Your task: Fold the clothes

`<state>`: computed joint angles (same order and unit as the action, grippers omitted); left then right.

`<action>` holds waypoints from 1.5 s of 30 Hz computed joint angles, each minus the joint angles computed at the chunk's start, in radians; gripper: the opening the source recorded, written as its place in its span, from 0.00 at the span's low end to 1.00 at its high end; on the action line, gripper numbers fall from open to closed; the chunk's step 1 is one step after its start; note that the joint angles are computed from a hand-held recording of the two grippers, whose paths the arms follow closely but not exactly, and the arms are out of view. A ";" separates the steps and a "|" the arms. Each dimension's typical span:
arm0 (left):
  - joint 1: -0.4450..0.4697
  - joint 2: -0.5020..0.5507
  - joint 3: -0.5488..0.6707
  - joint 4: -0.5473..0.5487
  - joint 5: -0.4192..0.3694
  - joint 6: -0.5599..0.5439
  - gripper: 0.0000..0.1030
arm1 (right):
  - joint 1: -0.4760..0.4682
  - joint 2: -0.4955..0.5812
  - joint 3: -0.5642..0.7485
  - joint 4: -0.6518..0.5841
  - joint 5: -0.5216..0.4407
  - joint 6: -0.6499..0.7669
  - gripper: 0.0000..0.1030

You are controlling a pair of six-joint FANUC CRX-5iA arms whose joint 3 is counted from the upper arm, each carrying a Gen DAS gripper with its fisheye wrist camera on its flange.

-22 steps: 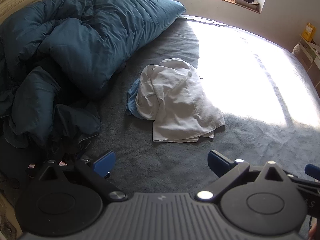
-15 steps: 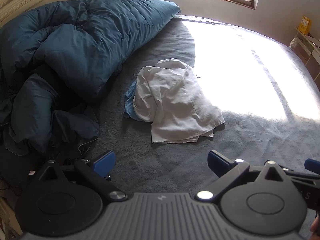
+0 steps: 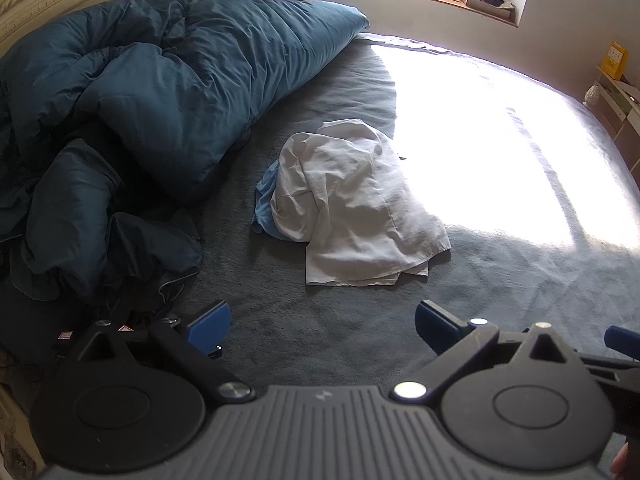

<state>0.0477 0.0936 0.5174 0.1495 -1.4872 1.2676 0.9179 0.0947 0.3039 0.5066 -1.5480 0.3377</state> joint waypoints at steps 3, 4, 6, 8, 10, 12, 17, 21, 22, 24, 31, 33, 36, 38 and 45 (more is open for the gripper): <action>-0.001 0.000 0.003 -0.005 -0.003 -0.004 0.97 | 0.006 0.004 0.005 0.004 -0.006 -0.001 0.97; -0.005 0.000 0.005 -0.010 -0.003 -0.001 0.97 | 0.008 0.006 0.008 0.005 -0.008 0.000 0.97; -0.004 -0.001 0.005 -0.011 -0.004 -0.006 0.97 | 0.011 0.009 0.013 0.007 -0.012 0.001 0.97; -0.005 -0.009 -0.006 -0.014 0.003 -0.011 0.97 | 0.016 0.008 0.012 0.010 -0.014 -0.002 0.97; -0.007 -0.012 -0.009 -0.020 0.005 -0.016 0.97 | 0.018 0.008 0.011 0.011 -0.016 -0.004 0.97; -0.008 -0.014 -0.010 -0.022 0.005 -0.019 0.97 | 0.018 0.013 0.017 0.010 -0.019 -0.004 0.97; -0.006 -0.013 -0.007 -0.029 -0.001 -0.017 0.97 | 0.021 0.022 0.028 0.009 -0.028 -0.010 0.97; -0.007 -0.008 -0.002 -0.031 -0.006 -0.021 0.97 | 0.021 0.022 0.029 0.007 -0.031 -0.012 0.97; -0.007 -0.007 -0.002 -0.031 -0.005 -0.022 0.97 | 0.021 0.023 0.029 0.007 -0.032 -0.013 0.97; -0.006 -0.005 0.000 -0.031 -0.007 -0.023 0.97 | 0.020 0.024 0.030 0.005 -0.033 -0.014 0.97; -0.012 0.001 0.002 -0.043 -0.009 -0.018 0.97 | 0.019 0.028 0.032 0.003 -0.034 -0.016 0.97; -0.012 0.005 0.005 -0.044 -0.011 -0.019 0.97 | 0.018 0.032 0.036 0.001 -0.036 -0.017 0.97; -0.011 0.013 0.011 -0.046 -0.014 -0.019 0.97 | 0.015 0.037 0.041 -0.001 -0.037 -0.014 0.97; -0.013 0.020 0.015 -0.050 -0.016 -0.015 0.97 | 0.013 0.040 0.044 -0.003 -0.037 -0.012 0.97; -0.023 0.051 0.031 -0.065 -0.007 -0.021 0.97 | -0.003 0.061 0.061 -0.013 -0.037 0.001 0.97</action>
<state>0.0244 0.1447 0.5483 0.0841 -1.4941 1.2463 0.9153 0.1559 0.3645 0.4939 -1.5846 0.3384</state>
